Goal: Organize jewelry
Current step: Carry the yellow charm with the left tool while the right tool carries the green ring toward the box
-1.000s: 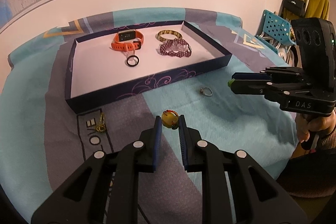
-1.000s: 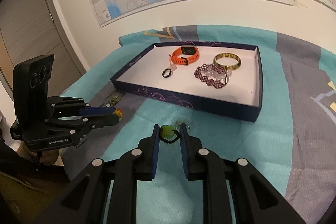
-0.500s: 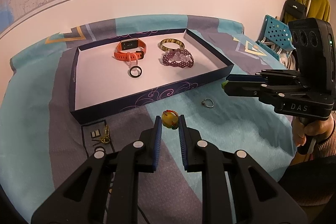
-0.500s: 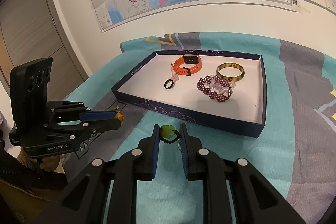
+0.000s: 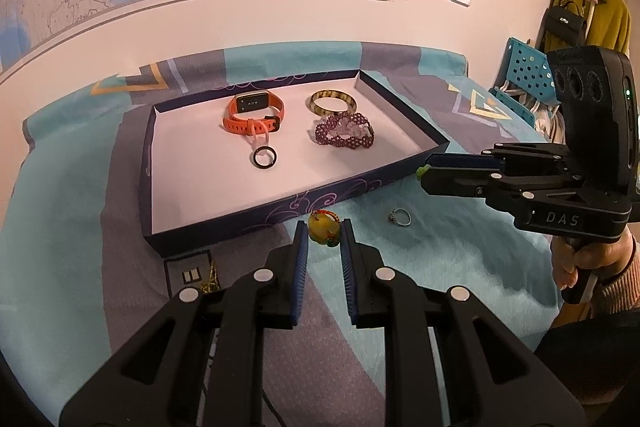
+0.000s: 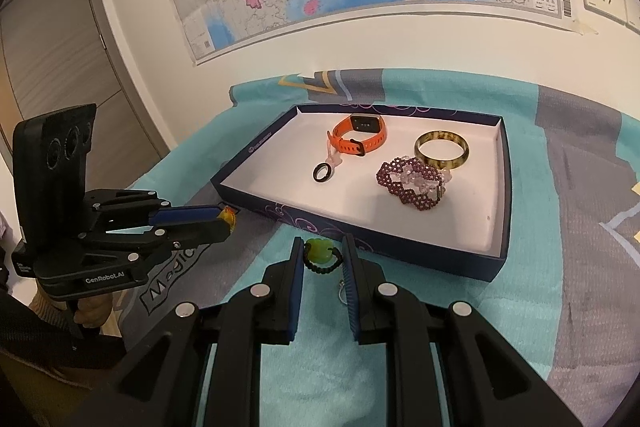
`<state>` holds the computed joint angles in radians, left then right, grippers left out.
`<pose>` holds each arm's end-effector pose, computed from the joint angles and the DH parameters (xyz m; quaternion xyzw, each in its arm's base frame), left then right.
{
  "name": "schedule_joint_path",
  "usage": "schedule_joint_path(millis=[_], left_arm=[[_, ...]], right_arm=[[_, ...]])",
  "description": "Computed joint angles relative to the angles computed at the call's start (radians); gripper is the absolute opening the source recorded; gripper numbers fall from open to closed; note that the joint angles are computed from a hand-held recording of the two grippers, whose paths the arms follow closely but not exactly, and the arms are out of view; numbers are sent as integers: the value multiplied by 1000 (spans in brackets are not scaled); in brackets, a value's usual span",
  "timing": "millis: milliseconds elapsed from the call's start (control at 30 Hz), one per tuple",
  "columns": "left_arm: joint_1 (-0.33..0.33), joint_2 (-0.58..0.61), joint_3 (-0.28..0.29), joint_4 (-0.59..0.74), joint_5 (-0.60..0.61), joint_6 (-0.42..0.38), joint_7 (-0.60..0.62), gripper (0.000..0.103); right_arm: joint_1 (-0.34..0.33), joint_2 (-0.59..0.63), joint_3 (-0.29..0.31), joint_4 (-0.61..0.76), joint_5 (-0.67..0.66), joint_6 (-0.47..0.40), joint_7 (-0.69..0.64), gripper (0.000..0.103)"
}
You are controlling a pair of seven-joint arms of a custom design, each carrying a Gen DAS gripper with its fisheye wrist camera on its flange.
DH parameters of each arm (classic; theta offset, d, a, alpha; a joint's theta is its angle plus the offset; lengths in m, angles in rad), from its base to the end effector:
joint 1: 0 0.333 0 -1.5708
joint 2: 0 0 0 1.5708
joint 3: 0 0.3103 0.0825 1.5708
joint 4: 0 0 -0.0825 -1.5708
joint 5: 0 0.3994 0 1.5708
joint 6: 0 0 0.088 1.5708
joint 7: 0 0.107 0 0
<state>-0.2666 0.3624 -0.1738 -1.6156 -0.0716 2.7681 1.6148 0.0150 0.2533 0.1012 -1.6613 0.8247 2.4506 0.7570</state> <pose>0.6636 -0.2890 0.5017 -0.5120 0.7655 -0.3498 0.1715 0.6877 0.0738 0.5096 -0.7602 0.4993 -0.0748 0.4090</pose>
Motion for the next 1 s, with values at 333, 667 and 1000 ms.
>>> schedule_joint_path(millis=[333,667,1000], left_arm=[[-3,10,3,20,3,8,2,17],[-9,31,10,56,16,0,-6,17],[-12,46,14,82,25,-4,-9,17]], right_arm=[[-3,14,3,23,1,0,3,17],[-12,44,12,70,-9,-6,13,17],[-20,59,22,90,-20,-9,21,17]])
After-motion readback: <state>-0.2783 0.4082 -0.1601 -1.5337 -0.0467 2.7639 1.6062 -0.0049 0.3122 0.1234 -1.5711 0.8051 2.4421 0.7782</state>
